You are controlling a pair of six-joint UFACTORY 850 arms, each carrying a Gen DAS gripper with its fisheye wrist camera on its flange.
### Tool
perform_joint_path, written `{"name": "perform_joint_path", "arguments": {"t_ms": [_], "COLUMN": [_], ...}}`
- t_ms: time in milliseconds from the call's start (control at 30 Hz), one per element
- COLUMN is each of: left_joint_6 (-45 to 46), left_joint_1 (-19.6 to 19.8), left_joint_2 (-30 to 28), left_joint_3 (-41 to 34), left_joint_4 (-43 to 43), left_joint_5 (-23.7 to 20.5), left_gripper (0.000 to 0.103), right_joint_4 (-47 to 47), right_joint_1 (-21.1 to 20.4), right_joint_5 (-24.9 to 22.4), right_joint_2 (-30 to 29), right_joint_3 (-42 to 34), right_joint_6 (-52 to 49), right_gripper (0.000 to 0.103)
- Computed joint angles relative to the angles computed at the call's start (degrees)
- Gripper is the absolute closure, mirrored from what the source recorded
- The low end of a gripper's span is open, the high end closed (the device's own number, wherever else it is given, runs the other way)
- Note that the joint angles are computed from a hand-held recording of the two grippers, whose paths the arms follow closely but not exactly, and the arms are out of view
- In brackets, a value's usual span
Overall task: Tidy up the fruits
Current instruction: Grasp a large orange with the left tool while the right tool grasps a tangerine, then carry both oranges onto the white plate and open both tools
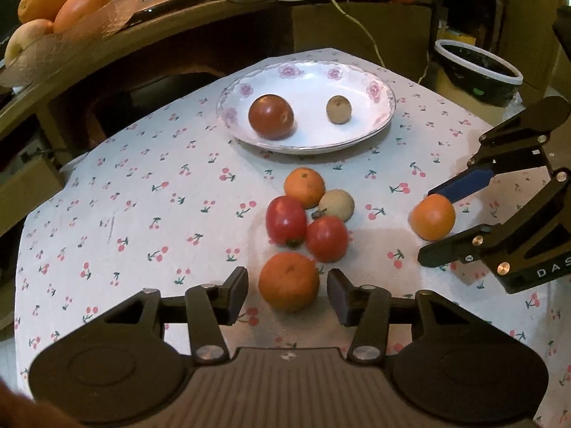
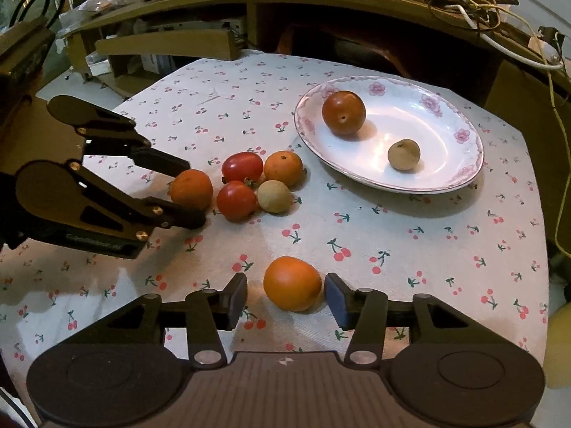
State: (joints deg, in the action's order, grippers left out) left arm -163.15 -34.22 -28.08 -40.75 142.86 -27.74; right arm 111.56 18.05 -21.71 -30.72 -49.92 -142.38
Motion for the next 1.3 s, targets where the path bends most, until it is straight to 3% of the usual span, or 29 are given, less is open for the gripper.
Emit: {"name": "perform_joint_path", "arguments": {"t_ms": [233,367,867,1133,1300], "left_joint_6": [0.1,1.8,0.1,1.4,-1.7], "left_joint_1": [-0.3,-0.6,-0.6,-0.8,-0.3], "left_joint_2": [-0.2,-0.1,0.0,0.2,0.6], "left_joint_3": [-0.5,-0.5,0.0,-0.4,-0.1], "left_joint_4": [-1.4,-3.8,-2.9,-4.6,-2.0], "left_joint_5": [0.4,0.2,-0.2,0.6,1.2], "left_gripper": [0.052,0.052,0.052,0.062,0.063], "right_joint_4": [0.3,3.1,5.1,7.2,5.9], "right_joint_1": [-0.5,0.0,0.5,1.0,1.1], "right_joint_5": [-0.4,0.5,1.1,2.0,2.3], "right_joint_2": [0.0,0.0,-0.2,0.0,0.1], "right_joint_3": [0.0,0.0,-0.1,0.1,-0.1], "right_joint_6": [0.3,-2.6,-6.2,-7.9,-5.3], "right_gripper": [0.058,0.067,0.066,0.069,0.069]}}
